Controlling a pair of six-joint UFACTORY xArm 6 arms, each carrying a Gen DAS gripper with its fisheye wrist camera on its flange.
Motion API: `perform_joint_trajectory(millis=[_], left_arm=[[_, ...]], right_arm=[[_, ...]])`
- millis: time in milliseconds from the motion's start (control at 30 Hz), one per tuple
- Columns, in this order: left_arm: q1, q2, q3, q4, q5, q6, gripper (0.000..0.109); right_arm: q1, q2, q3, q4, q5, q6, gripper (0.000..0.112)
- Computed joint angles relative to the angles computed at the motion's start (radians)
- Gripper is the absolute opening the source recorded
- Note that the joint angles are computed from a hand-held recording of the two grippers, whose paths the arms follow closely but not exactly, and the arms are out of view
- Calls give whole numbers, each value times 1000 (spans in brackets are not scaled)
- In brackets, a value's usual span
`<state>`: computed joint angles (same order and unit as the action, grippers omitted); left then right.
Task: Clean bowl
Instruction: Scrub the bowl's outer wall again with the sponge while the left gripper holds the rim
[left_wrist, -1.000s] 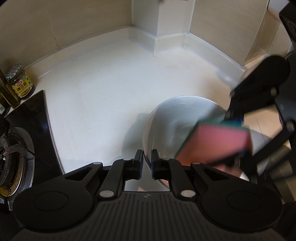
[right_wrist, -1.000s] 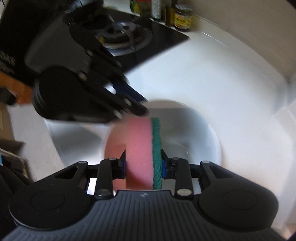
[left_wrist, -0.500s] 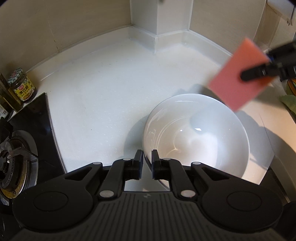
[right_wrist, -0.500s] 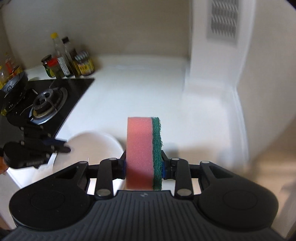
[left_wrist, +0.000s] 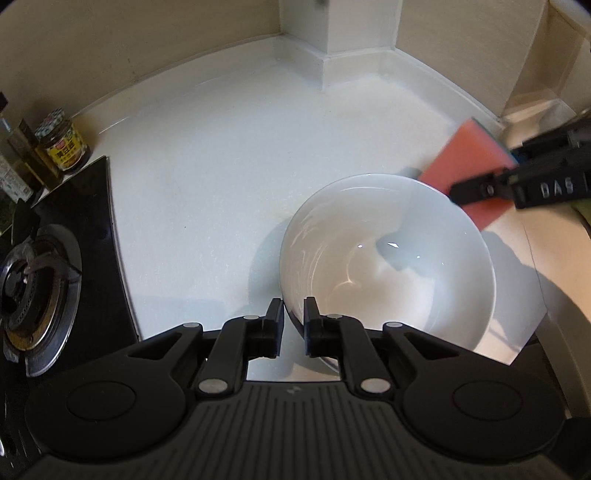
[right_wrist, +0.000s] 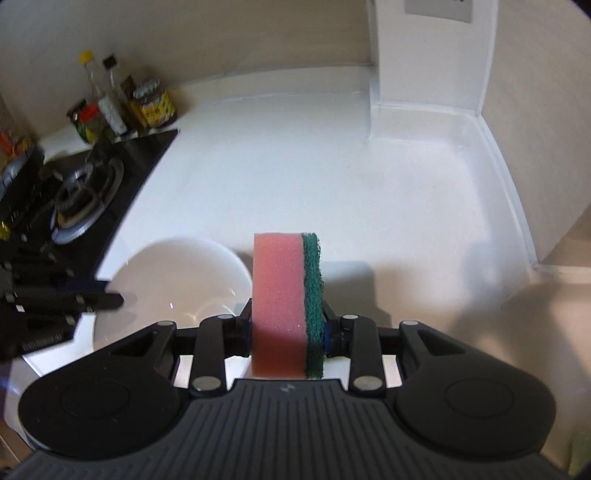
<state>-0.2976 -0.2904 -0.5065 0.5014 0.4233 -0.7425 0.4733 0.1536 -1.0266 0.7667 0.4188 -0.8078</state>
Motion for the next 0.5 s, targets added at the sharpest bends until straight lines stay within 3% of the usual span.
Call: perform_joint_trajectory(millis=[333,500], left_arm=[[-30,9,-16,115,43,-113,5],[-36,7,-10,187,38,-166,6]], right_arm=[[22,-147,178,-60,-50,86,28],[27,-157,204,7,-78,32,28]])
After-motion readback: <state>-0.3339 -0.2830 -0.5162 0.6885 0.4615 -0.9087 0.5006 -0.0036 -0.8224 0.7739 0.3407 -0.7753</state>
